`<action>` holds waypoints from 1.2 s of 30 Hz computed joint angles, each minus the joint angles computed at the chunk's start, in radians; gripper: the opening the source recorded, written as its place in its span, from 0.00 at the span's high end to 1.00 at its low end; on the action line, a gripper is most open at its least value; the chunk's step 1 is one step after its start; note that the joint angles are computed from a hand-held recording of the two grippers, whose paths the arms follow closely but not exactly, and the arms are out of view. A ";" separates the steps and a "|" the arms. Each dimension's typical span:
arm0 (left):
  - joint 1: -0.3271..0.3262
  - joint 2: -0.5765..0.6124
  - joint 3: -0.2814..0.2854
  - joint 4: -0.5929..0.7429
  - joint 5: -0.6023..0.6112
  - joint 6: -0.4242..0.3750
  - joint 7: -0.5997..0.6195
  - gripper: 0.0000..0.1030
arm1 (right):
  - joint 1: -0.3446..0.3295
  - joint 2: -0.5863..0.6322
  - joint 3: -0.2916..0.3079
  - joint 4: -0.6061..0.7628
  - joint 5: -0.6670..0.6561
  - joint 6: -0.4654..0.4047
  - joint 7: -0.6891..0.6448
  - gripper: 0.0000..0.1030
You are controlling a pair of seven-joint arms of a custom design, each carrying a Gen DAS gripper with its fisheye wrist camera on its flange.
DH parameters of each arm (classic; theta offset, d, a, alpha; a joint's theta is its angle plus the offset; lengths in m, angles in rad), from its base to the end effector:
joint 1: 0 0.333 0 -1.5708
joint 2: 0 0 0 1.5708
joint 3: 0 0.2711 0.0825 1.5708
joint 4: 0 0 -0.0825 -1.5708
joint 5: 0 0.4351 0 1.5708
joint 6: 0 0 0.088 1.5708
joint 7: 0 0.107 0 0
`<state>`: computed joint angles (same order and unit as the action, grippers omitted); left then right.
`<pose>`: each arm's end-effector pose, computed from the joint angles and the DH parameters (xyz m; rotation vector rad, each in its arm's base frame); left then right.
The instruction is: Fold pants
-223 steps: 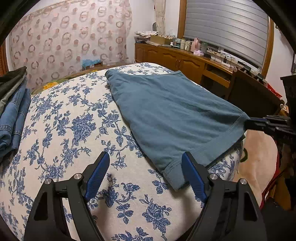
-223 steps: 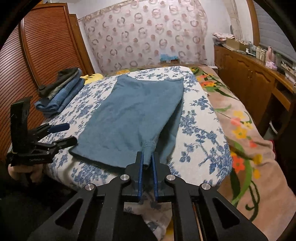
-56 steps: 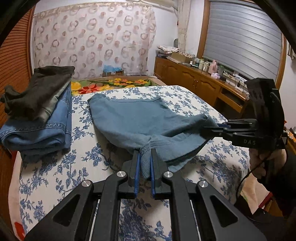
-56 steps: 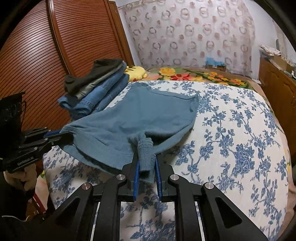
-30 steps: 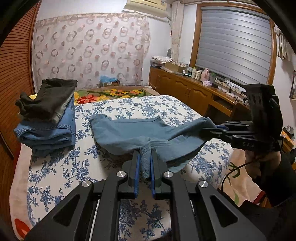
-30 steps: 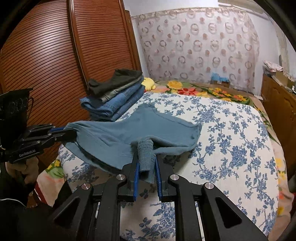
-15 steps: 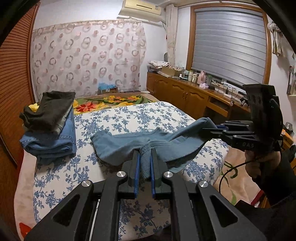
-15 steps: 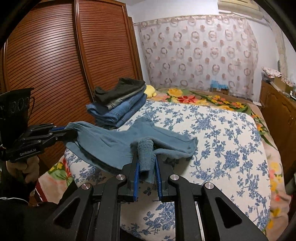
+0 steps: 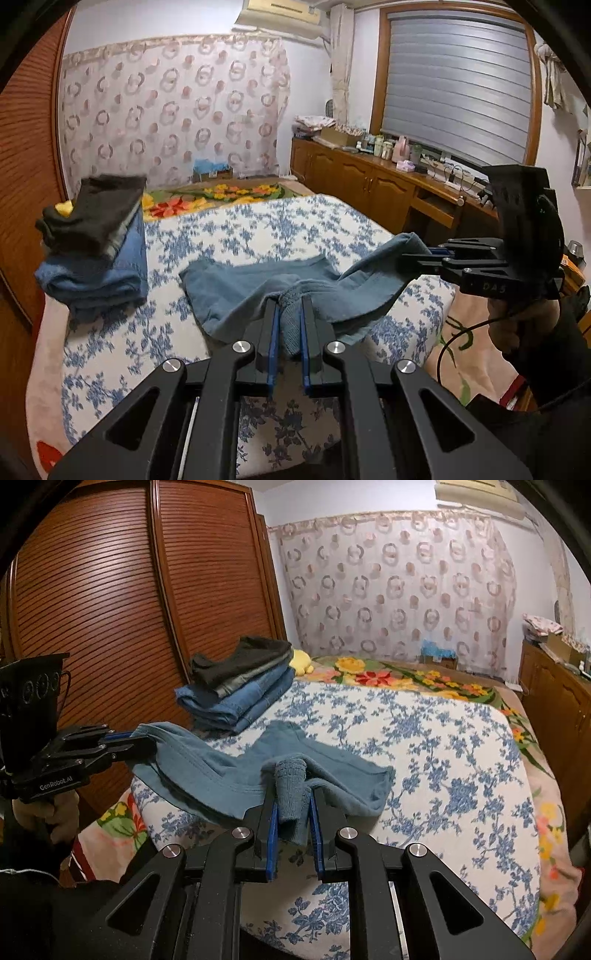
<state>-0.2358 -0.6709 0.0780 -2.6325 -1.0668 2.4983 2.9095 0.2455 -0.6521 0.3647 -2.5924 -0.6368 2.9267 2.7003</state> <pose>0.4541 -0.0685 0.4561 -0.9893 2.3559 -1.3289 0.3700 0.3082 0.4936 -1.5990 1.4663 -0.6762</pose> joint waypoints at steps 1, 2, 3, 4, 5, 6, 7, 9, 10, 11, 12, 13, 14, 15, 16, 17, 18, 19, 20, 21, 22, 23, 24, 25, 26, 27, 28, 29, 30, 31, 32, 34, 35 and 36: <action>0.002 0.021 -0.001 0.006 0.006 -0.002 -0.005 0.90 | 0.002 0.011 -0.004 0.003 0.004 0.000 -0.004 0.85; 0.003 0.028 -0.005 0.008 0.009 -0.002 -0.012 0.90 | 0.003 0.021 -0.007 0.006 0.007 0.000 -0.007 0.85; 0.004 0.040 -0.008 0.011 0.012 -0.002 -0.015 0.90 | 0.004 0.033 -0.010 0.008 0.010 -0.002 -0.010 0.85; 0.004 0.057 -0.010 0.016 0.015 -0.003 -0.017 0.90 | 0.007 0.045 -0.016 0.013 0.014 -0.006 -0.015 0.85; 0.006 0.070 -0.013 0.020 0.017 -0.004 -0.021 0.90 | 0.011 0.058 -0.023 0.016 0.019 -0.005 -0.019 0.85; 0.007 0.079 -0.016 0.023 0.018 -0.005 -0.024 0.90 | 0.014 0.071 -0.029 0.020 0.024 -0.003 -0.021 0.85; 0.008 0.094 -0.018 0.029 0.018 -0.008 -0.025 0.90 | 0.017 0.086 -0.038 0.024 0.031 0.000 -0.026 0.85; 0.010 0.114 -0.021 0.039 0.014 -0.011 -0.021 0.90 | 0.019 0.116 -0.054 0.034 0.041 0.012 -0.034 0.85; 0.011 0.130 -0.025 0.050 0.010 -0.004 -0.020 0.90 | 0.018 0.132 -0.059 0.043 0.045 0.020 -0.036 0.85; 0.011 0.140 -0.030 0.058 0.002 0.007 -0.018 0.90 | 0.015 0.149 -0.067 0.054 0.050 0.026 -0.040 0.85; 0.011 0.153 -0.033 0.072 -0.008 0.015 -0.017 0.90 | 0.009 0.162 -0.068 0.067 0.049 0.021 -0.043 0.85; 0.010 0.165 -0.032 0.088 -0.020 0.017 -0.014 0.90 | -0.002 0.171 -0.065 0.082 0.042 0.018 -0.042 0.85; 0.009 0.171 -0.033 0.098 -0.032 0.020 -0.007 0.90 | -0.011 0.180 -0.065 0.094 0.034 0.024 -0.042 0.85; 0.005 0.175 -0.034 0.110 -0.052 0.032 0.009 0.90 | -0.021 0.183 -0.062 0.102 0.025 0.033 -0.036 0.85; 0.004 0.179 -0.035 0.119 -0.065 0.038 0.022 0.90 | -0.035 0.188 -0.056 0.114 0.013 0.040 -0.029 0.85; 0.003 0.185 -0.035 0.129 -0.077 0.042 0.033 0.90 | -0.052 0.192 -0.045 0.125 -0.005 0.045 -0.018 0.85; 0.001 0.195 -0.034 0.141 -0.094 0.046 0.050 0.90 | -0.070 0.196 -0.033 0.135 -0.025 0.049 -0.005 0.85; 0.003 0.203 -0.037 0.150 -0.102 0.049 0.056 0.90 | -0.087 0.203 -0.023 0.149 -0.044 0.049 0.006 0.85; 0.005 0.216 -0.043 0.164 -0.107 0.055 0.058 0.90 | -0.097 0.211 -0.017 0.160 -0.059 0.049 0.016 0.85; 0.007 0.230 -0.047 0.177 -0.113 0.059 0.060 0.90 | -0.107 0.220 -0.012 0.170 -0.077 0.054 0.028 0.85; 0.008 0.244 -0.052 0.189 -0.120 0.064 0.062 0.90 | -0.119 0.235 -0.006 0.185 -0.096 0.057 0.039 0.85; 0.011 0.255 -0.056 0.197 -0.126 0.067 0.065 0.90 | -0.130 0.246 0.001 0.194 -0.118 0.060 0.056 0.85; 0.012 0.268 -0.060 0.207 -0.134 0.072 0.068 0.90 | -0.139 0.263 0.005 0.209 -0.137 0.057 0.070 0.85; 0.014 0.283 -0.065 0.218 -0.140 0.077 0.068 0.90 | -0.142 0.270 0.005 0.211 -0.155 0.057 0.087 0.85; 0.018 0.296 -0.070 0.228 -0.142 0.078 0.066 0.90 | -0.142 0.284 0.001 0.219 -0.170 0.056 0.100 0.85; 0.021 0.315 -0.075 0.240 -0.145 0.082 0.064 0.90 | -0.143 0.303 -0.004 0.232 -0.185 0.057 0.111 0.85; 0.026 0.326 -0.082 0.248 -0.144 0.086 0.059 0.90 | -0.142 0.318 -0.009 0.240 -0.201 0.057 0.127 0.85; 0.031 0.342 -0.090 0.256 -0.137 0.094 0.051 0.90 | -0.137 0.331 -0.017 0.248 -0.213 0.057 0.138 0.85; 0.035 0.349 -0.095 0.259 -0.134 0.096 0.047 0.90 | -0.132 0.345 -0.027 0.256 -0.224 0.058 0.148 0.85; 0.038 0.361 -0.100 0.267 -0.129 0.098 0.044 0.90 | -0.125 0.365 -0.037 0.270 -0.232 0.057 0.156 0.85; 0.042 0.369 -0.104 0.272 -0.127 0.101 0.041 0.90 | -0.114 0.375 -0.050 0.275 -0.236 0.055 0.159 0.85; 0.046 0.386 -0.110 0.283 -0.128 0.105 0.041 0.90 | -0.092 0.404 -0.078 0.296 -0.237 0.055 0.155 0.85; 0.049 0.393 -0.113 0.288 -0.129 0.106 0.039 0.89 | -0.083 0.417 -0.089 0.305 -0.240 0.053 0.154 0.85; 0.051 0.404 -0.119 0.296 -0.127 0.115 0.033 0.88 | -0.071 0.427 -0.101 0.315 -0.237 0.045 0.149 0.85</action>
